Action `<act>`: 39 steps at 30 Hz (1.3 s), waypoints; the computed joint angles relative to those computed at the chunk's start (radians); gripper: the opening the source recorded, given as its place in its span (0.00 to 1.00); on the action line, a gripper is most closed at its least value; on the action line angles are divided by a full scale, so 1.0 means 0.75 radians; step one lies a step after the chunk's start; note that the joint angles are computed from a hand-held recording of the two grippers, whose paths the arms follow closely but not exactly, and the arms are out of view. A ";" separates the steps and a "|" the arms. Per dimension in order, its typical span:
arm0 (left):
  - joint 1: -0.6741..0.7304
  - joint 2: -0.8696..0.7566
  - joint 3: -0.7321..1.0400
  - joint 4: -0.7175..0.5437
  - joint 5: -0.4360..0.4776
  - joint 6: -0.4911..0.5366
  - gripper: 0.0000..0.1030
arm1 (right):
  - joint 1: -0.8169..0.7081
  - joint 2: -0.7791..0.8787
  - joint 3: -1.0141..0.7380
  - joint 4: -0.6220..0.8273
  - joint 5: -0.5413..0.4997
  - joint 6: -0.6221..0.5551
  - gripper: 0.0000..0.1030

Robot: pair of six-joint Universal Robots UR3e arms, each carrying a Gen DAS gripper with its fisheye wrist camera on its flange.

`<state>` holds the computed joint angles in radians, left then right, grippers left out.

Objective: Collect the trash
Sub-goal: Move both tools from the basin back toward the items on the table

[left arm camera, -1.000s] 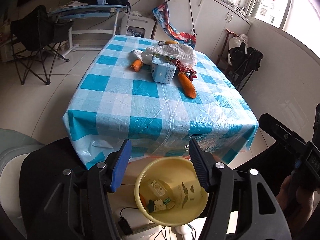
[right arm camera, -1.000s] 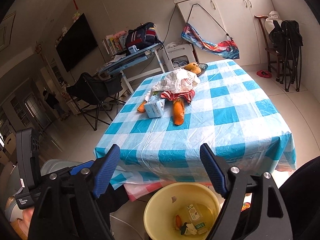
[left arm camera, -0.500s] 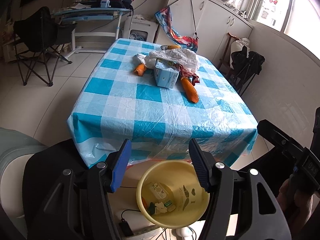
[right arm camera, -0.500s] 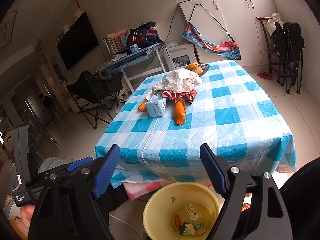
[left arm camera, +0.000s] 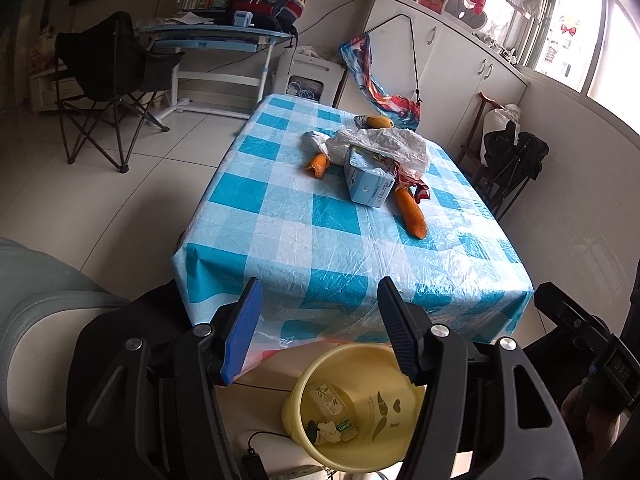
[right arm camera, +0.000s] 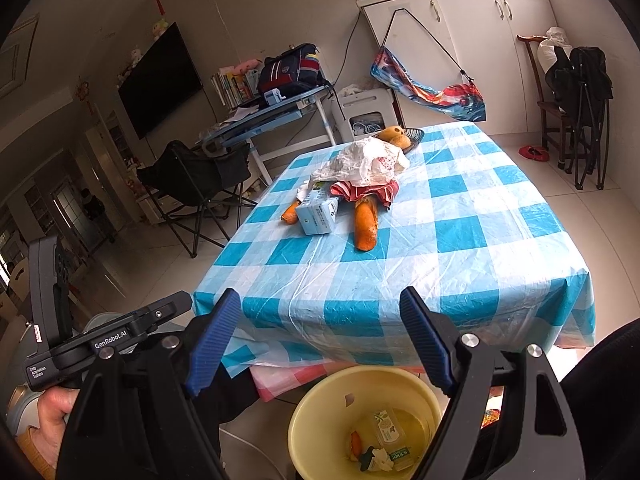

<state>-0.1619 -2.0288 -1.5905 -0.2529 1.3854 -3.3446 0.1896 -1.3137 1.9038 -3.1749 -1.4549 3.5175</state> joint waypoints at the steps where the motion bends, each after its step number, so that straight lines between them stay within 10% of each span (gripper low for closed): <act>1: 0.003 0.004 -0.003 0.004 0.004 -0.002 0.56 | 0.002 0.001 -0.002 0.003 -0.002 0.000 0.76; 39: 0.032 -0.336 0.420 -0.111 0.148 -0.002 0.56 | -0.035 0.287 -0.374 0.244 0.165 -0.025 0.76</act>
<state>-0.1382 -2.2807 -1.2752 -0.3362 1.4961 -3.3463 0.1636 -1.0986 1.6234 -2.9921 -1.3309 3.4991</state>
